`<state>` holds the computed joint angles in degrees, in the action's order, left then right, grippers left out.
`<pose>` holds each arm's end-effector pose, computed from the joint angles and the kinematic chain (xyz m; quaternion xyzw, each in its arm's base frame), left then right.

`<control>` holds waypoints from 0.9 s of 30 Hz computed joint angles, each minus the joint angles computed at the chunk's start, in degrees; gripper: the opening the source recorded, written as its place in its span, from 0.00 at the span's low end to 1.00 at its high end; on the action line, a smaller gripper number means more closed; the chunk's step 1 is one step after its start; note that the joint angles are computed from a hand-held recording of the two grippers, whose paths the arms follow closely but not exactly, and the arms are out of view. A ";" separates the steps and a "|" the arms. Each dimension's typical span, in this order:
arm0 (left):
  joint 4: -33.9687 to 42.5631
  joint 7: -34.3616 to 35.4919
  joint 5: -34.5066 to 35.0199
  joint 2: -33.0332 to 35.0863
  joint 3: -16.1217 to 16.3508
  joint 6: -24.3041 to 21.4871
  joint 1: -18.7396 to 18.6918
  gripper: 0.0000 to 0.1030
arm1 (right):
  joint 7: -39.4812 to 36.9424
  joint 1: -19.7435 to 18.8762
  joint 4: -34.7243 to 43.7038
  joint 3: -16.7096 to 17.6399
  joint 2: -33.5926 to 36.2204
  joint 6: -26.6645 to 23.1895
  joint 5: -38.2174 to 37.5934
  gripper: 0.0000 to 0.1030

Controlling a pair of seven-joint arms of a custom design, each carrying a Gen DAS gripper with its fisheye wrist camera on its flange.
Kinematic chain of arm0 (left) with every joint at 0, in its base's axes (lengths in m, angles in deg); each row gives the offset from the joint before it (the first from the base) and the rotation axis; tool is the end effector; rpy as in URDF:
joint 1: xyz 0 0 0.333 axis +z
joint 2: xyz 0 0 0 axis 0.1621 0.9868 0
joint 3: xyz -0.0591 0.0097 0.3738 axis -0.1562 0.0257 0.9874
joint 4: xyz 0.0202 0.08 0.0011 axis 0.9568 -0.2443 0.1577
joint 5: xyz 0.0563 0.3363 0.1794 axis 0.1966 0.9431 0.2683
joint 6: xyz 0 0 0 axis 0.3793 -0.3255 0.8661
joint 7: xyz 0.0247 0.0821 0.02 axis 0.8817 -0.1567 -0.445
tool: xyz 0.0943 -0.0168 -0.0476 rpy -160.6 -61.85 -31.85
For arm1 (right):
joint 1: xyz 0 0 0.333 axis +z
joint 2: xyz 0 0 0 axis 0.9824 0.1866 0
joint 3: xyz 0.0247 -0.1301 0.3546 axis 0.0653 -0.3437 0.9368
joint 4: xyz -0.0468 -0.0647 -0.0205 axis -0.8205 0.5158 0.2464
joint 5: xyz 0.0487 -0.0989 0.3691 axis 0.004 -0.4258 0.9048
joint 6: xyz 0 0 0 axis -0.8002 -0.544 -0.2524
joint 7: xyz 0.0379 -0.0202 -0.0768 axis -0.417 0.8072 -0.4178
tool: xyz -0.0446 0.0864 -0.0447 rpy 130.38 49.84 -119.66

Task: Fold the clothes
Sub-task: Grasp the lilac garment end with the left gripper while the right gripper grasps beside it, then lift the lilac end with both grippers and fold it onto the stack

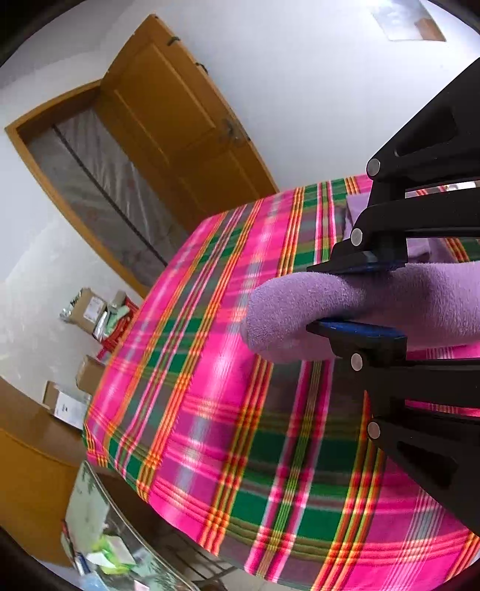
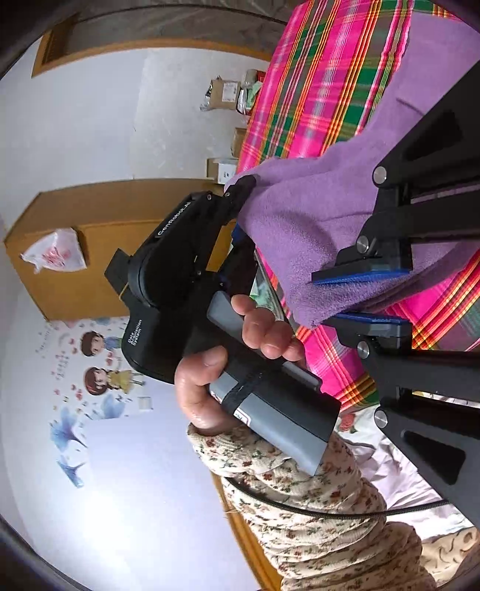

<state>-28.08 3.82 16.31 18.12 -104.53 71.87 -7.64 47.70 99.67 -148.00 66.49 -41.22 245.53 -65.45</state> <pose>0.5492 -0.3548 0.6104 0.6086 -0.6611 0.4326 0.0734 0.2999 0.2795 0.5498 -0.7268 0.4035 -0.2418 0.5005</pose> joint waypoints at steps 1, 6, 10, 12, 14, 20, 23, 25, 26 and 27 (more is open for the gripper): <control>0.71 -0.98 1.33 0.25 0.09 -0.08 -0.55 0.22 | -0.09 -0.56 0.05 0.34 0.35 0.87 0.33 0.14; 4.52 -6.21 8.39 1.82 0.04 -0.76 -3.13 0.22 | 1.12 3.08 -2.71 -8.05 -2.18 3.04 -3.15 0.14; 7.76 -8.91 12.40 3.61 -0.51 -2.01 -4.69 0.22 | 2.28 2.86 -3.67 -9.90 -3.69 3.79 -4.08 0.14; 9.54 -10.58 14.65 4.64 -0.54 -2.76 -5.62 0.22 | 2.90 2.89 -4.63 -11.17 -4.88 4.14 -4.70 0.14; 11.68 -12.69 17.52 5.89 -0.30 -3.94 -6.75 0.22 | 3.74 3.62 -5.35 -13.57 -5.82 4.27 -6.07 0.14; 17.55 -16.86 22.95 9.68 -0.39 -7.16 -9.06 0.22 | 5.96 3.59 -8.74 -17.44 -11.13 2.81 -8.25 0.14; 20.54 -17.58 24.32 11.76 -0.82 -8.82 -10.04 0.22 | 6.67 2.28 -10.38 -17.72 -13.43 2.18 -8.16 0.14; 22.69 -17.79 24.99 13.30 -1.09 -9.99 -10.79 0.22 | 6.91 0.69 -11.44 -17.07 -15.02 1.52 -7.69 0.14; 23.89 -18.10 25.47 14.17 -1.06 -10.64 -11.28 0.22 | 7.00 0.28 -12.18 -17.39 -16.06 1.05 -7.65 0.14; 25.07 -18.29 25.76 15.07 -1.12 -11.26 -11.69 0.22 | 7.17 0.48 -12.82 -18.27 -16.95 0.66 -7.77 0.14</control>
